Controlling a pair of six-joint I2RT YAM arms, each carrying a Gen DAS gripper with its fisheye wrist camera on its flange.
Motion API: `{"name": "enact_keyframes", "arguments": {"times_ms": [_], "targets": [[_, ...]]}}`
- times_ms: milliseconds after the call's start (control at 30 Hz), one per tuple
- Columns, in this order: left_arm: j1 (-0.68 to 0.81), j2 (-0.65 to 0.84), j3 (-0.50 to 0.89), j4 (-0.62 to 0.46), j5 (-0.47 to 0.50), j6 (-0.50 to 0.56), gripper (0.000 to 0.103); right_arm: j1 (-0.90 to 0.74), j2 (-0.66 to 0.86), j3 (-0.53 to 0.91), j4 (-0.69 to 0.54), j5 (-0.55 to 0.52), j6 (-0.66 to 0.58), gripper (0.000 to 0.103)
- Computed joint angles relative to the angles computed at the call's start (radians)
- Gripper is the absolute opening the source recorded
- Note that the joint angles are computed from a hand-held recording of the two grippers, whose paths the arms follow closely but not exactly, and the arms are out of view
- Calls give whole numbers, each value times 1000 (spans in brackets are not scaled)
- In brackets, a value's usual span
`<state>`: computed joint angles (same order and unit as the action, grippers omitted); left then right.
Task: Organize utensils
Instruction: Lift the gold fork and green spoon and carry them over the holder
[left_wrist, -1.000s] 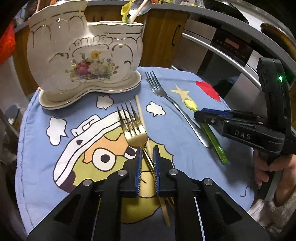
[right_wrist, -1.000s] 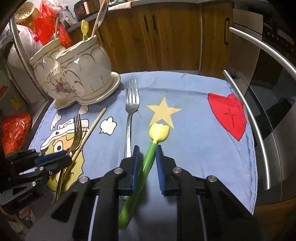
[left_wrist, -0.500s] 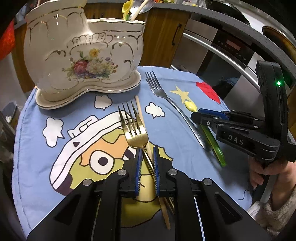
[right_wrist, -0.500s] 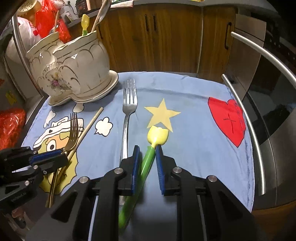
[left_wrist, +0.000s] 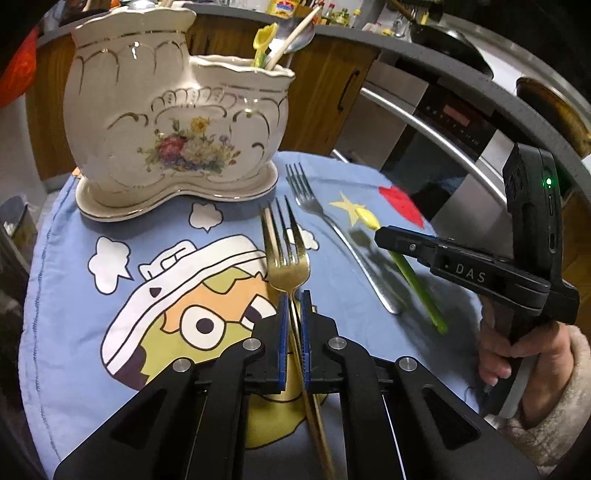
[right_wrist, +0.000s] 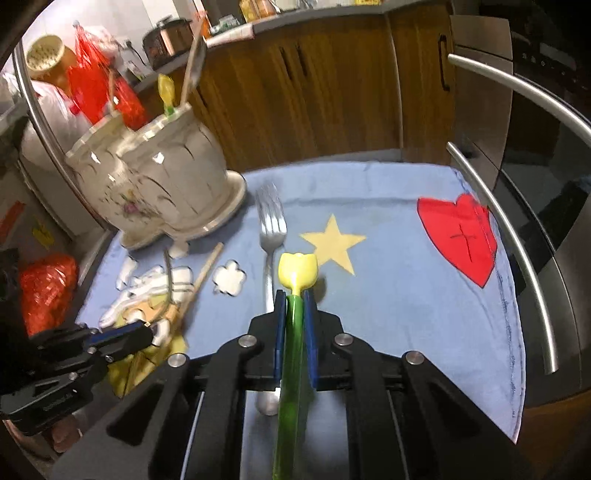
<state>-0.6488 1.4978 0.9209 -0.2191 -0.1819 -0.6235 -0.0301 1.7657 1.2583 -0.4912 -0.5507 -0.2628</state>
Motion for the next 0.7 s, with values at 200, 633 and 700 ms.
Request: {"name": "enact_keyframes", "arguments": {"times_ms": [200, 633, 700], "targets": [[-11, -87, -67, 72, -38, 14, 5, -31, -56, -46, 65, -82, 18, 10], [-45, -282, -154, 138, -182, 85, 5, -43, -127, -115, 176, -184, 66, 10], [-44, -313, -156, 129, -203, 97, 5, -42, -143, -129, 198, -195, 74, 10]]}}
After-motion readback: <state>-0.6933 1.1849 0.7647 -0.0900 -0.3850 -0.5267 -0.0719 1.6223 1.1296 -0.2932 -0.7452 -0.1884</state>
